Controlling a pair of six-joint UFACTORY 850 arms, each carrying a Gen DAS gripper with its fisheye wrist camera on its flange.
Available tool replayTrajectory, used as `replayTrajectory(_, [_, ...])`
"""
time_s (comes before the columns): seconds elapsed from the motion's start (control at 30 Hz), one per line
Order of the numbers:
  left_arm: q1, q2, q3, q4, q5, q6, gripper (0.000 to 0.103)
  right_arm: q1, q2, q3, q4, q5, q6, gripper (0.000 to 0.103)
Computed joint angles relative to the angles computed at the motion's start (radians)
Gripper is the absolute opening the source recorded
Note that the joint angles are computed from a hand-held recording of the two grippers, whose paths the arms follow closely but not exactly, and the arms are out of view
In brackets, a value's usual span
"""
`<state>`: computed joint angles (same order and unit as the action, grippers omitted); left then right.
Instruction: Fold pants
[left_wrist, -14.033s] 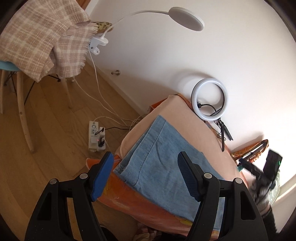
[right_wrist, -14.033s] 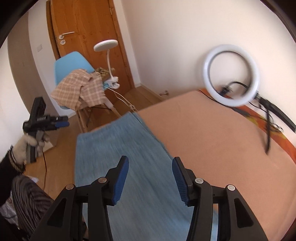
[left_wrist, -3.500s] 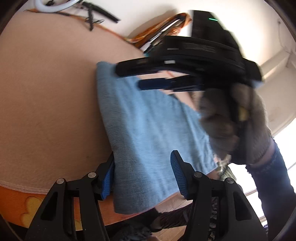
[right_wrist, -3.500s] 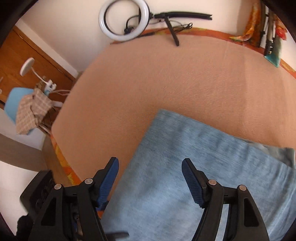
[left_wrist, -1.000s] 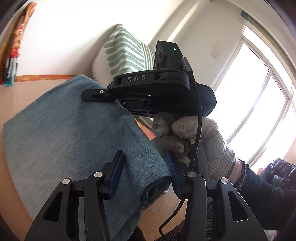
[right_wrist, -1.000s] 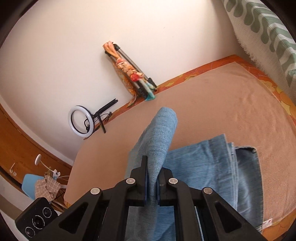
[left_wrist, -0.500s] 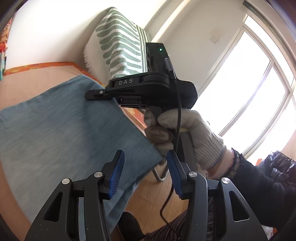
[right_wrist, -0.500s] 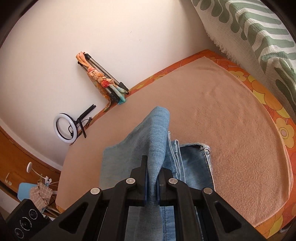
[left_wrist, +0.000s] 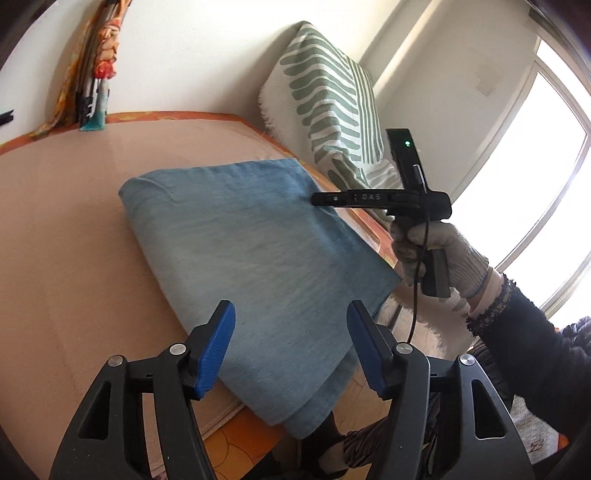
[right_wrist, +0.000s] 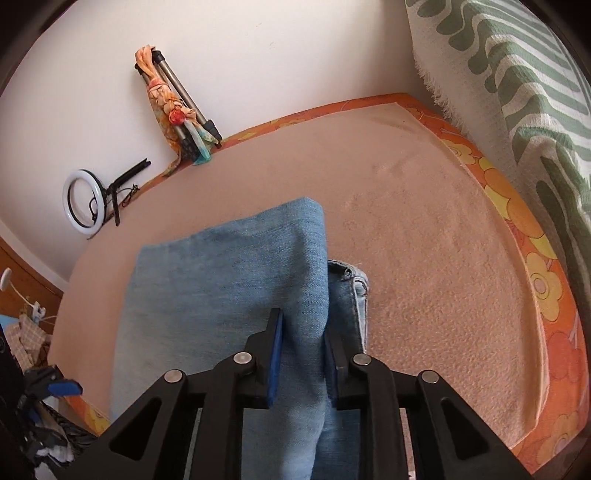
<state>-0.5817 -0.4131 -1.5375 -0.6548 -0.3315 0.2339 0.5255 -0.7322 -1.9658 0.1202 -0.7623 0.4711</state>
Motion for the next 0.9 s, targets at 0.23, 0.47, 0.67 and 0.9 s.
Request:
replayTrajectory(0.23, [-0.011,-0.056,-0.065,0.129,-0.035,-0.082,0.063,0.023,0.088,0.078,-0.017,-0.017,0.038,0.044])
replayTrajectory(0.47, [0.015,-0.073,-0.070,0.041,-0.039,-0.097,0.068,0.066,0.189,0.214,-0.076,-0.026,0.027,0.068])
replayTrajectory(0.67, [0.071,-0.082,-0.043,-0.163,-0.054,-0.079,0.068,-0.022,0.234,0.333,0.245,0.129,-0.107,0.081])
replayTrajectory(0.9, [0.112,-0.135,-0.064,-0.334,-0.125,-0.033,0.068,-0.091,0.171,0.345,0.654,0.126,-0.414,0.084])
